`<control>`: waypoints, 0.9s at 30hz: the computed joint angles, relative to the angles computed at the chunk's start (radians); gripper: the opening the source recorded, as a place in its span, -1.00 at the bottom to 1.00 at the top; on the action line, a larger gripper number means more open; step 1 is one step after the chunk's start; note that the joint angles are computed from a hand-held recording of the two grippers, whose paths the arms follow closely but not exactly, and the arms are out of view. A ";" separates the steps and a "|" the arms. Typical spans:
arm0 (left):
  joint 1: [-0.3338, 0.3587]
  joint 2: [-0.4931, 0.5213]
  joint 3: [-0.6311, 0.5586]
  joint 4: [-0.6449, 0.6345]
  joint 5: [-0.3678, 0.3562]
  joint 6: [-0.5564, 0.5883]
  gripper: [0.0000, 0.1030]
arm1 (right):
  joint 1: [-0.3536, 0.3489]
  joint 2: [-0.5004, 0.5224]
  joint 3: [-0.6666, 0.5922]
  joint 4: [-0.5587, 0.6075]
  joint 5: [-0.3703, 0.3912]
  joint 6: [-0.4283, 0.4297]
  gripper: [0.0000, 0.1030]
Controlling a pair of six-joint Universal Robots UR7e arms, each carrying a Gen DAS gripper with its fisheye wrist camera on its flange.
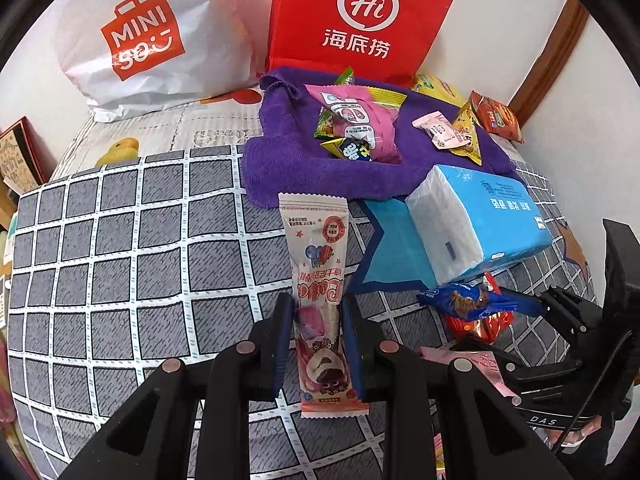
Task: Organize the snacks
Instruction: 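Close the right tool on the red gold-print packet while the left holds the stick packet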
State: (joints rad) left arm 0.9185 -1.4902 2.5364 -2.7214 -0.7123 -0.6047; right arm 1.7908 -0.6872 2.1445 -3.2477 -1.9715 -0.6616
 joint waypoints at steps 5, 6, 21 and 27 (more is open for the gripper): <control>-0.009 -0.005 0.002 0.010 0.006 -0.011 -0.55 | -0.001 0.004 0.013 -0.038 0.000 -0.025 0.23; -0.012 -0.007 0.003 0.014 0.007 -0.014 -0.55 | -0.002 0.002 0.016 -0.046 0.002 -0.028 0.22; -0.096 -0.042 0.016 0.073 0.037 -0.075 -0.55 | -0.047 -0.110 0.087 -0.094 0.029 -0.009 0.05; -0.144 -0.044 0.008 0.108 0.036 -0.103 -0.55 | -0.069 -0.170 0.112 -0.108 0.042 0.013 0.05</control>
